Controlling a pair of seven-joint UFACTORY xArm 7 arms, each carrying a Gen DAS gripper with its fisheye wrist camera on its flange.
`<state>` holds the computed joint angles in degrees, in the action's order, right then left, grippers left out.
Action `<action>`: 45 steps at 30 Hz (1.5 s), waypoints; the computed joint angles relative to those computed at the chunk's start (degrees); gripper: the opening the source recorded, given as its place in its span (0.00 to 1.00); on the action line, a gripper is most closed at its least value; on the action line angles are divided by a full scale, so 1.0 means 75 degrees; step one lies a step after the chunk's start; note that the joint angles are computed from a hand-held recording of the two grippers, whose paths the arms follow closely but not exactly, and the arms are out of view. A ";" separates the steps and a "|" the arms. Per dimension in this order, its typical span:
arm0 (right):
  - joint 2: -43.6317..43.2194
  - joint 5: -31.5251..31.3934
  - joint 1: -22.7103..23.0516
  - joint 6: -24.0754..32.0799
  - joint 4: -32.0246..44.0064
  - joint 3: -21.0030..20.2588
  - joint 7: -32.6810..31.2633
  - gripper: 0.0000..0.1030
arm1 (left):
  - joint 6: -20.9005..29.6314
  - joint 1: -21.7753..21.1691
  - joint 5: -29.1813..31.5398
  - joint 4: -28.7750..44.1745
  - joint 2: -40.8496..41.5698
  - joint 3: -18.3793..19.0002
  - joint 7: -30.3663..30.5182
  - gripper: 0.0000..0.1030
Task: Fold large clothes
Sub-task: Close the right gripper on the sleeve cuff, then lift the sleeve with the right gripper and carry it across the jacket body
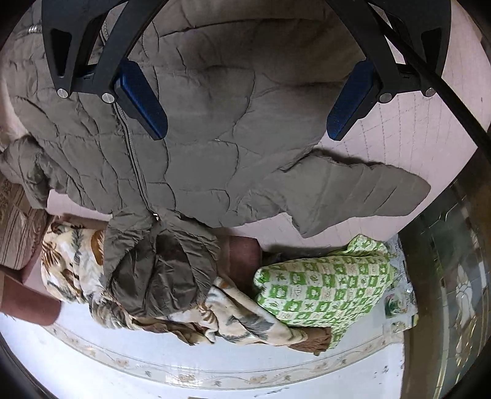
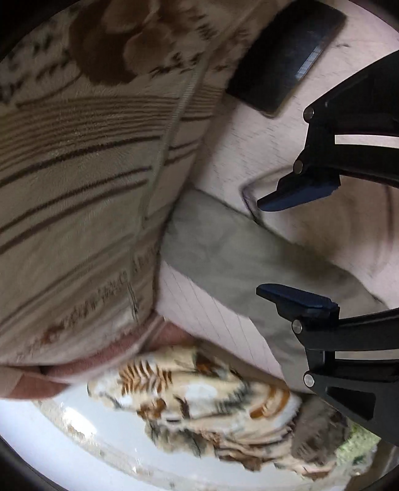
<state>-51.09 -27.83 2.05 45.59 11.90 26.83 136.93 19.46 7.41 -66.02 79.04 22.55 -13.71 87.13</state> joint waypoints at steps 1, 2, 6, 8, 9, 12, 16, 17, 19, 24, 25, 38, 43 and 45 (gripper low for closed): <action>-0.0064 -0.0086 -0.0073 -0.0104 -0.0112 -0.0087 -0.0039 0.50 | -0.0019 -0.0034 0.0040 0.0016 0.0036 0.0007 -0.0020 1.00; -0.0045 -0.0171 -0.0183 -0.0225 -0.0184 -0.0219 -0.0161 0.50 | -0.0032 -0.0062 0.0101 0.0025 0.0060 0.0014 -0.0060 1.00; 0.0055 -0.0320 -0.0581 -0.0546 -0.0383 -0.0401 -0.0340 0.50 | -0.0142 -0.0096 0.0247 0.0011 0.0123 -0.0042 -0.0111 1.00; 0.0045 -0.0317 -0.0745 -0.0669 -0.0533 -0.0473 -0.0361 0.50 | -0.0212 -0.0097 0.0307 -0.0008 0.0149 -0.0089 -0.0095 1.00; 0.0016 -0.0329 -0.0823 -0.0767 -0.0616 -0.0494 -0.0354 0.50 | -0.0265 -0.0095 0.0323 -0.0016 0.0169 -0.0119 -0.0063 1.00; -0.0044 -0.0233 -0.0982 -0.0868 -0.0820 -0.0563 -0.0390 0.50 | -0.0429 -0.0127 0.0478 -0.0026 0.0247 -0.0171 -0.0100 1.00; 0.0049 -0.0317 -0.1275 -0.0994 -0.0874 -0.0550 -0.0552 0.50 | -0.0586 -0.0101 0.0703 -0.0084 0.0303 -0.0303 -0.0193 1.00; 0.0093 -0.0346 -0.1354 -0.1044 -0.0871 -0.0532 -0.0559 0.50 | -0.0610 -0.0069 0.0725 -0.0086 0.0314 -0.0350 -0.0178 1.00; 0.0262 -0.0441 -0.1545 -0.1210 -0.0844 -0.0486 -0.0551 0.50 | -0.0693 0.0004 0.0698 -0.0124 0.0316 -0.0466 -0.0070 1.00; 0.0836 -0.0867 -0.2215 -0.2123 -0.0839 -0.0292 -0.0341 0.40 | -0.0795 0.0049 0.0757 -0.0140 0.0340 -0.0554 -0.0070 1.00; 0.0926 -0.0959 -0.2329 -0.2239 -0.0816 -0.0204 -0.0298 0.28 | -0.0807 0.0036 0.0823 -0.0137 0.0355 -0.0542 -0.0128 1.00; 0.0246 -0.1021 -0.0690 0.1897 0.0986 0.0199 -0.0831 0.13 | -0.0697 0.0288 0.0640 -0.0110 0.0269 -0.0712 -0.0090 1.00; 0.0406 -0.1438 -0.0483 0.3268 0.2468 0.0431 -0.1398 0.13 | -0.0504 0.0238 0.0503 -0.0067 0.0201 -0.0535 -0.0154 1.00; 0.0695 -0.1697 -0.0502 0.3635 0.3149 0.0570 -0.1656 0.13 | -0.0449 0.0220 0.0441 -0.0035 0.0187 -0.0471 -0.0163 1.00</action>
